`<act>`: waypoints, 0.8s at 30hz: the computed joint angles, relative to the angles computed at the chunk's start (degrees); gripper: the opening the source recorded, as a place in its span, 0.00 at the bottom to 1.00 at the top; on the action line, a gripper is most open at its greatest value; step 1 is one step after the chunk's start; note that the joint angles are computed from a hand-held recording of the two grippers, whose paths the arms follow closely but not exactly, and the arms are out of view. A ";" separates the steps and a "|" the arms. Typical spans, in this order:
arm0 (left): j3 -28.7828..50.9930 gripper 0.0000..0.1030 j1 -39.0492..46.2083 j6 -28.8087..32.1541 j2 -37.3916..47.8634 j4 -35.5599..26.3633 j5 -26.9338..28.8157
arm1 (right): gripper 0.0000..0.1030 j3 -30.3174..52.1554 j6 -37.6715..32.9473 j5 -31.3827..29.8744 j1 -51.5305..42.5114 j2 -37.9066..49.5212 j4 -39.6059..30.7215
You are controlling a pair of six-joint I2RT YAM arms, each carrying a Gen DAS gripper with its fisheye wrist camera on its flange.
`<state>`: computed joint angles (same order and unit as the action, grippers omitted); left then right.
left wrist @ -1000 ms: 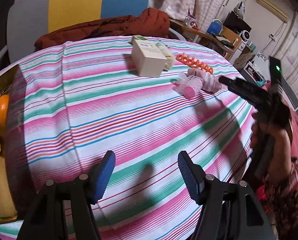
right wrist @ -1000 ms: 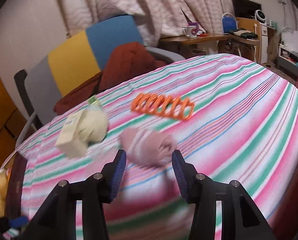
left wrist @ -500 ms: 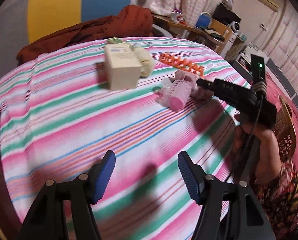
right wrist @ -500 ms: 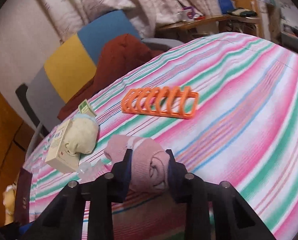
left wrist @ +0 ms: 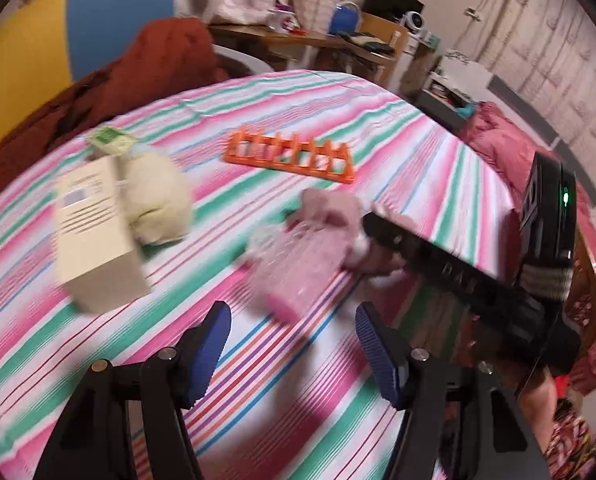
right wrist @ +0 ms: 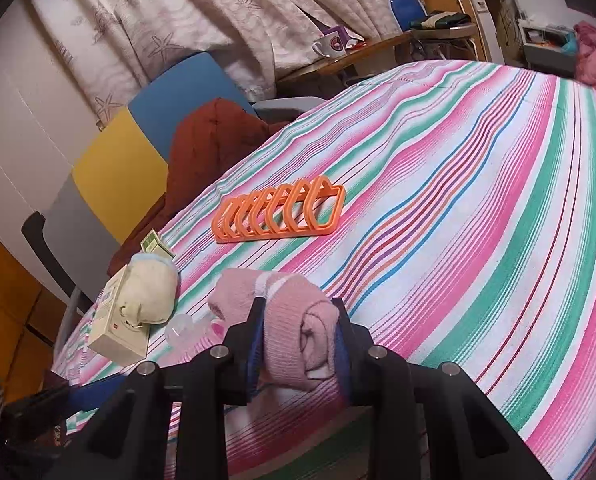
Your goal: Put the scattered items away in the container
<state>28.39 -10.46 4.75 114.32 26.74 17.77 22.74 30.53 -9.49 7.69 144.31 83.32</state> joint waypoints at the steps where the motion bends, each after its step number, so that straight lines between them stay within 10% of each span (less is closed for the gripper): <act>1: 1.29 0.64 -0.42 0.20 0.90 -0.66 -0.02 | 0.30 0.13 0.11 -0.28 -0.19 0.32 0.25; 9: 10.66 0.60 -3.60 5.08 7.54 -8.40 -2.96 | 0.30 0.49 0.72 -1.25 -0.86 1.49 1.27; 24: 0.36 0.48 1.11 4.39 7.14 4.97 1.54 | 0.30 0.54 0.68 0.02 -0.13 1.25 0.88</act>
